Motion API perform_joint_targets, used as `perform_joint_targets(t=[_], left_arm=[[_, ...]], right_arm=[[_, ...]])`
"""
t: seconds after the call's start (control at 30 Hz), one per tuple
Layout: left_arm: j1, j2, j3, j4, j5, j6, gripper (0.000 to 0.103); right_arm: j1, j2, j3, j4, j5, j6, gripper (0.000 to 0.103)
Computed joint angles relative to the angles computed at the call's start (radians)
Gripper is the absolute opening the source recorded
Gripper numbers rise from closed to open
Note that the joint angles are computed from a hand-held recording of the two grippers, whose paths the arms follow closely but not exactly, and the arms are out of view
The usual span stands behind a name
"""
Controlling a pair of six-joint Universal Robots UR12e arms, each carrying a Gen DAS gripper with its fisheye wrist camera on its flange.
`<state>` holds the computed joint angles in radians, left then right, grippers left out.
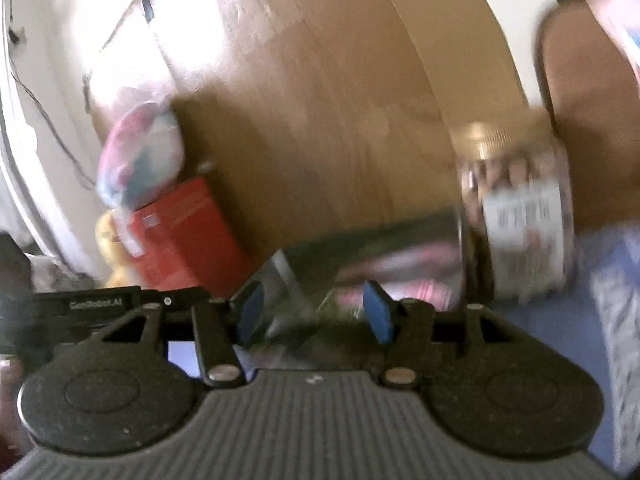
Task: Organize snacks
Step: 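Lower the green packet into the black box and release it, then grasp the clear bag of grains with the left tool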
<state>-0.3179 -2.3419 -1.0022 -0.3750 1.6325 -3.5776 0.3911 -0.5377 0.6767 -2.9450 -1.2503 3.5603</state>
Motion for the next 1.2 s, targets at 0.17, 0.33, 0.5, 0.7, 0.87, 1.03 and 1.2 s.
perform_joint_targets(t=[0.17,0.33,0.5,0.7,0.87,1.03,1.2], left_arm=[[0.012,0.093,-0.189,0.035,-0.051,-0.131,0.040],[0.011,0.114,-0.255,0.057,-0.144,-0.163,0.036],[0.007,0.129,-0.286,0.098,-0.165,-0.180,0.022],[-0.014,0.189,-0.386,0.172,-0.135,-0.162,0.022],[-0.026,0.272,-0.516,0.210,-0.100,-0.154,0.021],[-0.041,0.324,-0.589,0.191,-0.063,-0.129,0.028],[-0.041,0.346,-0.620,0.277,-0.031,-0.120,0.051]], right_arm=[[-0.012,-0.075,0.175,0.015,0.154,0.110,0.058],[0.000,-0.078,0.182,0.077,0.200,0.103,0.052],[0.009,-0.099,0.201,0.106,0.221,0.091,0.022],[0.017,-0.162,0.295,0.067,0.248,0.041,0.020],[0.033,-0.214,0.380,0.079,0.294,-0.101,0.020],[0.050,-0.233,0.416,0.126,0.337,-0.189,0.023],[0.050,-0.247,0.441,0.125,0.316,-0.150,0.049]])
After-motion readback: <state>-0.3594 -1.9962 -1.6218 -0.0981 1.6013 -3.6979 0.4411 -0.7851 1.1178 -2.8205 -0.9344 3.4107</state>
